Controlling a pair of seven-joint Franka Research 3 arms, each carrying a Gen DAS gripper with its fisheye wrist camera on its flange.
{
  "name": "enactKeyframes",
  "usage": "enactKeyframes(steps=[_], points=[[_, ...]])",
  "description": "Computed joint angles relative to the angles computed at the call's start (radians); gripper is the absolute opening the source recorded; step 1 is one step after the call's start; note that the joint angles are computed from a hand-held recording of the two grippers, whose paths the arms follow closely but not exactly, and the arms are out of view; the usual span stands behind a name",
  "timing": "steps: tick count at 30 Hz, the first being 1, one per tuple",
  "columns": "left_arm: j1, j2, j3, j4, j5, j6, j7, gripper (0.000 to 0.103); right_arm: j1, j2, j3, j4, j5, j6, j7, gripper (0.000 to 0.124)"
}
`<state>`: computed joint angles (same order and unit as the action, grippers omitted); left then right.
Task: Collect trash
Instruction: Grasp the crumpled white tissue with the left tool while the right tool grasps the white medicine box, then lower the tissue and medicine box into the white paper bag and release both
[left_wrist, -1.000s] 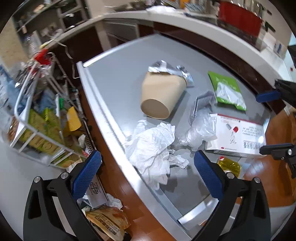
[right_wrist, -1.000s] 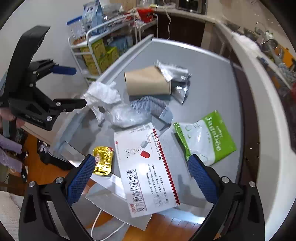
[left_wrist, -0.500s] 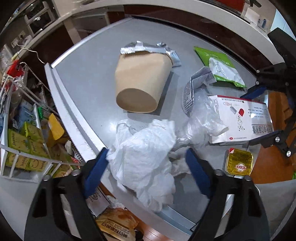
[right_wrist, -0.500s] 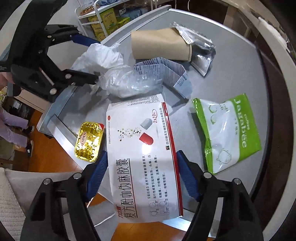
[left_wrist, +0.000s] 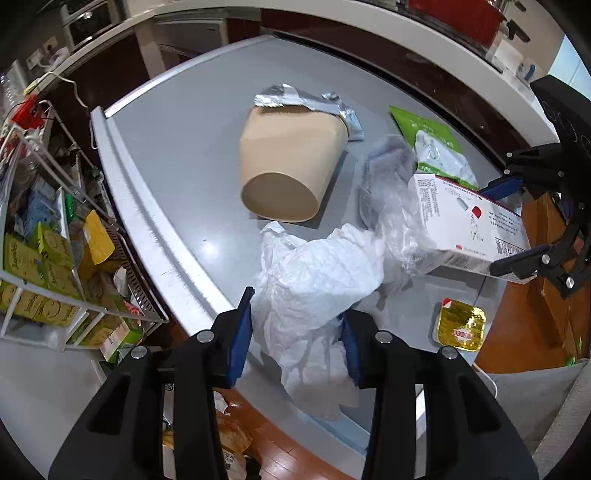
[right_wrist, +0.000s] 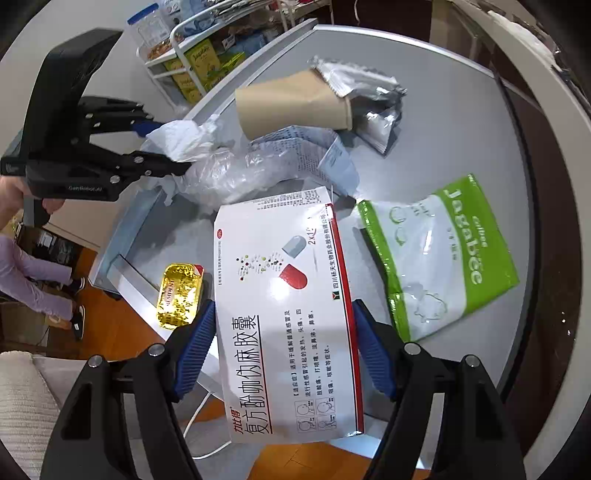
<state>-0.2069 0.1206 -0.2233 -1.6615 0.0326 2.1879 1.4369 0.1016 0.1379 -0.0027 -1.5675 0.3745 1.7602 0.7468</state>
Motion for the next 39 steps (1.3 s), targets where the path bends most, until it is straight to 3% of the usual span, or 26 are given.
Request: enactKeyframes(steps=[9,17,27,31,39], points=[[-0.003,-0.109,0.007,-0.087,0.020,0.112,-0.137,0.043,-0.020,-0.056,-0.008,-0.006,0.096,0.031,0.032,0.072],[-0.024,-0.177,-0.013,-0.087,0.208,0.186,-0.395,0.043,-0.034,-0.143,-0.027,-0.026,0.226,0.105,0.040,0.072],[-0.057,-0.242,-0.057,-0.069,0.416,0.152,-0.606,0.043,-0.040,-0.274,-0.063,-0.093,0.303,0.184,0.025,0.072],[-0.070,-0.275,-0.066,-0.093,0.419,0.156,-0.627,0.043,-0.032,-0.312,-0.069,-0.120,0.283,0.195,0.043,0.072],[-0.099,-0.322,-0.080,-0.145,0.378,0.146,-0.600,0.043,-0.030,-0.380,-0.094,-0.175,0.248,0.132,0.042,0.072]])
